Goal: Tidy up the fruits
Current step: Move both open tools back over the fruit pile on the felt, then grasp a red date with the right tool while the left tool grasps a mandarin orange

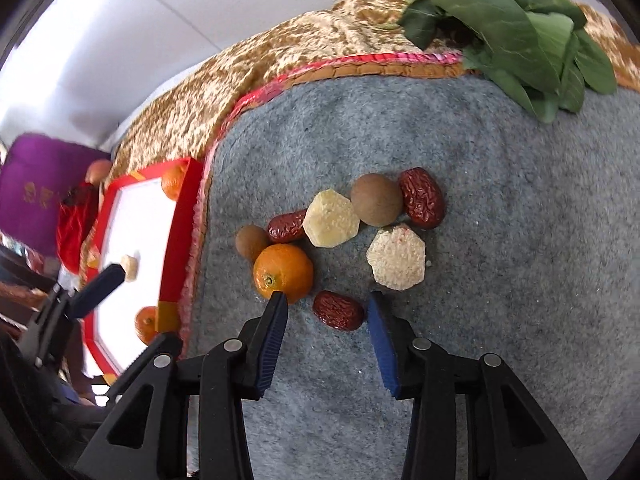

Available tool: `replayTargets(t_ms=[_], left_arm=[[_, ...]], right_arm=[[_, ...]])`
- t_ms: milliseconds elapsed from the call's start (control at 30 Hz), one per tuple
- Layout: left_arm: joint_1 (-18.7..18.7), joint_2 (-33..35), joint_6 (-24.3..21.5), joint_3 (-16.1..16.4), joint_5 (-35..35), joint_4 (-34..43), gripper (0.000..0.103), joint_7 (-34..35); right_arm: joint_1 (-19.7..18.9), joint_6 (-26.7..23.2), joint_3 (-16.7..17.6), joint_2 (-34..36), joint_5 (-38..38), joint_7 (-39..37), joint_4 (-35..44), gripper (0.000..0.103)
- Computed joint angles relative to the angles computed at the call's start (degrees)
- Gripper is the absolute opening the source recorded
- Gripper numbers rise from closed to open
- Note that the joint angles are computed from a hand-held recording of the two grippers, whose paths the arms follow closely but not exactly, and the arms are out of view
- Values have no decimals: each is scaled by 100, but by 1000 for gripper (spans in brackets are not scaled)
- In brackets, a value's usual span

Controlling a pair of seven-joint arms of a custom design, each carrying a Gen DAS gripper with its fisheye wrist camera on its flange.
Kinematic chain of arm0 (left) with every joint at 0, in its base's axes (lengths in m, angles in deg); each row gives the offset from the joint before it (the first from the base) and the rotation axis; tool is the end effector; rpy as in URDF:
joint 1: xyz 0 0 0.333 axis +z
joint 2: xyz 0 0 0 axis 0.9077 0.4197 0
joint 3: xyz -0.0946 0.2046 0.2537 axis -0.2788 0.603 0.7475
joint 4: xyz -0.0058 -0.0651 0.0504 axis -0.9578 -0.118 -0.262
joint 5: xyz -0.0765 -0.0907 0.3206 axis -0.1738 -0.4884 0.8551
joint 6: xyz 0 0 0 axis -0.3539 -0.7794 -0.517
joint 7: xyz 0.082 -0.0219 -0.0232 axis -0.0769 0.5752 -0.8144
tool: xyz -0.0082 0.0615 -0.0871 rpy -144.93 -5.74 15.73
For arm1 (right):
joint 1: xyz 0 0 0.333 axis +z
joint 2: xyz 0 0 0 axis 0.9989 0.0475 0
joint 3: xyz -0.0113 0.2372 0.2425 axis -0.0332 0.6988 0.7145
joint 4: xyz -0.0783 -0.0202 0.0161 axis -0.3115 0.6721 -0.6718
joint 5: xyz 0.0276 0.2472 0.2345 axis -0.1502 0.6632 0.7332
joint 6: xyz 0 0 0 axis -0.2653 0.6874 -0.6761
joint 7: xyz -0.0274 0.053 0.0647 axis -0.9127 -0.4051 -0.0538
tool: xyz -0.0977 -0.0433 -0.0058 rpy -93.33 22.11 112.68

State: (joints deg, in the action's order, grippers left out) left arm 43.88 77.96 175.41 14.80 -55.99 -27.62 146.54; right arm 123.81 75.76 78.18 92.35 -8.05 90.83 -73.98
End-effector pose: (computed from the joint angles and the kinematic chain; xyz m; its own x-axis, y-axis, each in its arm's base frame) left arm 0.6198 -0.3285 0.3562 -0.7030 -0.7071 -0.0764 -0.5900 0.6398 -0.4925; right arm 0.5682 0.4795 0.2996 -0.3107 -0.8653 -0.3933 -0.8754 0.4217 -0.2363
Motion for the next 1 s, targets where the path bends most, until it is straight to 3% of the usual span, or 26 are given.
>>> replayTargets(t_ms=[67,133,333,533,600,700,833,1000], left_arm=[[-48,13,3,41,27,21,76,-46],[-61,38,-34,41,20,71,76,-86],[-70,125,-109,-38,-47,210,76,-139],[-109,300,-353,-242,-110,454,76,100],[-227,387,-431,-158,-56,574,76,59],[-301,578,-593,-121,-57,846,76,-36],[-99,806,-871,-409,-433,1173,76,20],[-345,1007,-965,-139,-301,1442,74,-356]], right_arm=[[73,-402,-51,60,-75,-79,223,32],[72,-434,-44,92,-77,-91,273,28],[-32,450,-66,-306,-33,176,-619,27],[290,1606,-720,-1027,-281,1138,-1970,27],[475,1880,-1018,-1165,-391,1499,-2262,27],[556,2154,-1189,-1242,-483,1766,-2476,27],[617,2287,-1290,-1317,-578,1860,-2621,27],[695,2382,-1373,-1284,-564,1913,-2593,27]])
